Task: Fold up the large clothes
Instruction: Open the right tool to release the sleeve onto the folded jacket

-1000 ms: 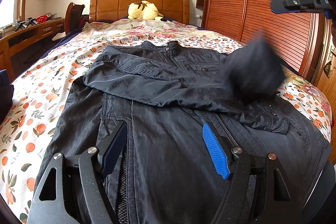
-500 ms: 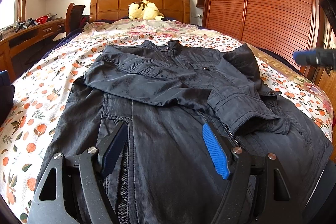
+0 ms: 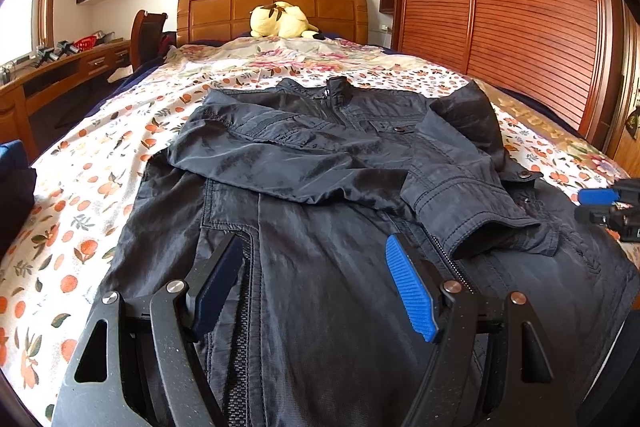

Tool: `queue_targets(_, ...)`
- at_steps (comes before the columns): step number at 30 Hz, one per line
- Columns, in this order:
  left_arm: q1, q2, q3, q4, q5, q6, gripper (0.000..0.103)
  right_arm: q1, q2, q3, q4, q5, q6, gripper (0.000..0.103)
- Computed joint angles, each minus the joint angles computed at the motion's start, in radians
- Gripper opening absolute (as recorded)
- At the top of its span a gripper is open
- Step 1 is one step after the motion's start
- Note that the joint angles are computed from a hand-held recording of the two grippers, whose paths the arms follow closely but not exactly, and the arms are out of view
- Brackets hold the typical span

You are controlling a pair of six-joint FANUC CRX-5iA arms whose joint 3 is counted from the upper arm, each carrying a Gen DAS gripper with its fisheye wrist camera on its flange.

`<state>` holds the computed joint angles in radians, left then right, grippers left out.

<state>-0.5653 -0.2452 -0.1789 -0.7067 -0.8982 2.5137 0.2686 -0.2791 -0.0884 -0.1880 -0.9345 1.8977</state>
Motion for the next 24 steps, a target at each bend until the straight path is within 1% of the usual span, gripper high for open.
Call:
queue_targets(4,-0.024,0.008,0.032,-0.011,-0.041,-0.011,0.075,-0.030,-0.021,-0.031,-0.032,0.017,0.028,0.046)
queue_targets(8,-0.021,0.014,0.061,0.052,-0.026,-0.065,0.075,-0.055,-0.034,-0.052,-0.063,0.035,0.061,0.046)
queue_targets(9,-0.035,0.027,0.082,0.056,-0.034,-0.087,0.075,-0.060,-0.035,-0.053,-0.073,0.034,0.069,0.046)
queue_targets(11,-0.069,0.057,0.125,0.037,-0.059,-0.096,0.075,-0.088,-0.040,-0.059,-0.112,0.032,0.108,0.046)
queue_targets(15,-0.093,0.117,0.192,0.078,-0.037,-0.148,0.075,-0.153,-0.042,-0.039,-0.206,-0.007,0.197,0.046)
queue_targets(17,-0.107,0.166,0.239,0.092,-0.042,-0.170,0.075,-0.194,-0.042,-0.025,-0.255,-0.028,0.252,0.046)
queue_targets(19,-0.104,0.206,0.270,0.129,-0.032,-0.199,0.075,-0.238,-0.038,-0.005,-0.308,-0.059,0.302,0.046)
queue_targets(23,-0.072,0.278,0.306,0.249,0.001,-0.280,0.074,-0.321,-0.028,0.025,-0.399,-0.115,0.392,0.046)
queue_targets(24,-0.065,0.300,0.319,0.275,-0.002,-0.296,0.066,-0.338,-0.023,0.032,-0.417,-0.127,0.410,0.046)
